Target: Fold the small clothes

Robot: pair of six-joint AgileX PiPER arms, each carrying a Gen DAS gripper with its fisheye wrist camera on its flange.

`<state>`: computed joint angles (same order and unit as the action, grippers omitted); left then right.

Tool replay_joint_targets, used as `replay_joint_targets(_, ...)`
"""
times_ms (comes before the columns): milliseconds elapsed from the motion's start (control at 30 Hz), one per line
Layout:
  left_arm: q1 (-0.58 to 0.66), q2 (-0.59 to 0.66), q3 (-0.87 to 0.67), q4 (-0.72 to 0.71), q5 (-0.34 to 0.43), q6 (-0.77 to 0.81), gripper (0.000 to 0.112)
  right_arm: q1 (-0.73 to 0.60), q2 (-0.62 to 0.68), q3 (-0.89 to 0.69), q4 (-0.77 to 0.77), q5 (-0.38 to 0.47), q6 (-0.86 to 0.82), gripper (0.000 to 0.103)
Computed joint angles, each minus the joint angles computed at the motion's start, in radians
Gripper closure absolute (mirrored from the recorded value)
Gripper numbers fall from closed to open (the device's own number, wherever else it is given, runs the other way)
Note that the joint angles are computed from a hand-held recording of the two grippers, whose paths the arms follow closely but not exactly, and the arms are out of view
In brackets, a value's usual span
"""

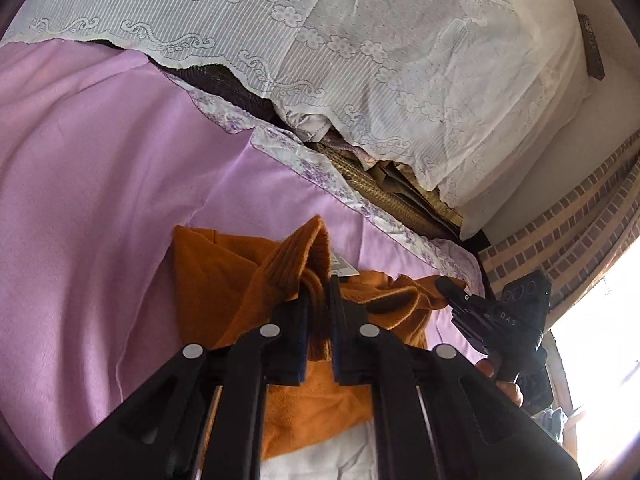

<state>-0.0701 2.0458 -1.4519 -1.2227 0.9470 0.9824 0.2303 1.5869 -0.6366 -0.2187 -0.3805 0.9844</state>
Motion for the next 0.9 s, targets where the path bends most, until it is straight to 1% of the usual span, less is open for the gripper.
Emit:
replay_joint_targets(67,-0.022,0.065,-0.054,0.025,-0.036,-0.034,0.105,-0.021,0.073,-0.035,-0.012,-0.017,0.013,0.098)
replay_joint_targets(100,-0.029,0.093,-0.073,0.031,-0.049,-0.043,0.105,-0.034,0.104,-0.042,-0.017,-0.042,0.018,0.096)
replay_joint_targets(133,-0.033,0.121,-0.092,0.038,-0.057,-0.058,0.105,-0.047,0.127,-0.039,-0.015,-0.070,0.021,0.091)
replay_joint_targets(167,-0.031,0.145,-0.103,0.032,-0.056,-0.064,0.104,-0.060,0.142,-0.029,-0.023,-0.096,0.036,0.085)
replay_joint_targets(200,-0.022,0.163,-0.110,0.021,-0.048,-0.066,0.101,-0.082,0.147,-0.014,-0.057,-0.121,0.078,0.061)
replay_joint_targets(233,-0.012,0.176,-0.116,0.011,-0.034,-0.071,0.096,-0.103,0.144,0.013,-0.088,-0.175,0.113,0.057)
replay_joint_targets(267,-0.001,0.183,-0.126,0.006,-0.013,-0.078,0.094,-0.115,0.128,0.043,-0.086,-0.219,0.119,0.057)
replay_joint_targets(300,0.012,0.178,-0.118,-0.013,0.000,-0.074,0.089,-0.115,0.101,0.070,-0.051,-0.239,0.093,0.056)
replay_joint_targets(333,0.024,0.156,-0.089,-0.042,-0.011,-0.054,0.072,-0.104,0.070,0.090,-0.006,-0.241,0.052,0.056)
replay_joint_targets(367,0.035,0.116,-0.040,-0.077,-0.046,-0.022,0.062,-0.087,0.040,0.104,0.038,-0.233,0.006,0.056)
replay_joint_targets(400,0.046,0.070,0.013,-0.115,-0.081,0.020,0.049,-0.063,0.015,0.109,0.077,-0.217,-0.039,0.057)
replay_joint_targets(433,0.054,0.033,0.050,-0.143,-0.091,0.058,0.046,-0.035,0.000,0.105,0.120,-0.196,-0.086,0.059)
replay_joint_targets(467,0.060,0.008,0.067,-0.154,-0.076,0.077,0.046,-0.003,-0.008,0.093,0.162,-0.175,-0.134,0.059)
replay_joint_targets(500,0.059,-0.012,0.075,-0.156,-0.052,0.089,0.044,0.021,-0.004,0.071,0.173,-0.153,-0.159,0.061)
replay_joint_targets(533,0.047,-0.031,0.083,-0.150,-0.032,0.102,0.038,0.051,0.006,0.041,0.182,-0.123,-0.189,0.063)
replay_joint_targets(567,0.022,-0.048,0.089,-0.136,-0.033,0.115,0.035,0.081,0.020,0.007,0.207,-0.085,-0.237,0.063)
replay_joint_targets(600,-0.011,-0.065,0.102,-0.127,-0.063,0.133,0.032,0.113,0.042,-0.031,0.238,-0.055,-0.289,0.063)
replay_joint_targets(633,-0.055,-0.078,0.112,-0.109,-0.120,0.143,0.028,0.132,0.072,-0.069,0.233,-0.030,-0.306,0.063)
replay_joint_targets(667,-0.101,-0.078,0.108,-0.078,-0.188,0.133,0.027,0.142,0.112,-0.116,0.204,-0.001,-0.293,0.063)
replay_joint_targets(700,-0.136,-0.063,0.093,-0.037,-0.240,0.108,0.027,0.147,0.149,-0.156,0.178,0.028,-0.271,0.063)
replay_joint_targets(733,-0.160,-0.031,0.062,0.010,-0.264,0.066,0.027,0.142,0.190,-0.190,0.146,0.047,-0.236,0.063)
replay_joint_targets(767,-0.173,0.012,0.022,0.056,-0.271,0.014,0.027,0.132,0.227,-0.216,0.121,0.063,-0.204,0.063)
replay_joint_targets(800,-0.179,0.055,-0.020,0.111,-0.272,-0.050,0.027,0.120,0.255,-0.227,0.134,0.076,-0.204,0.063)
replay_joint_targets(833,-0.181,0.096,-0.061,0.170,-0.273,-0.114,0.028,0.100,0.274,-0.226,0.138,0.080,-0.195,0.066)
replay_joint_targets(867,-0.177,0.134,-0.095,0.202,-0.268,-0.147,0.028,0.071,0.287,-0.210,0.103,0.057,-0.147,0.070)
replay_joint_targets(900,-0.169,0.155,-0.110,0.198,-0.260,-0.139,0.031,0.037,0.290,-0.185,0.072,0.027,-0.101,0.086)
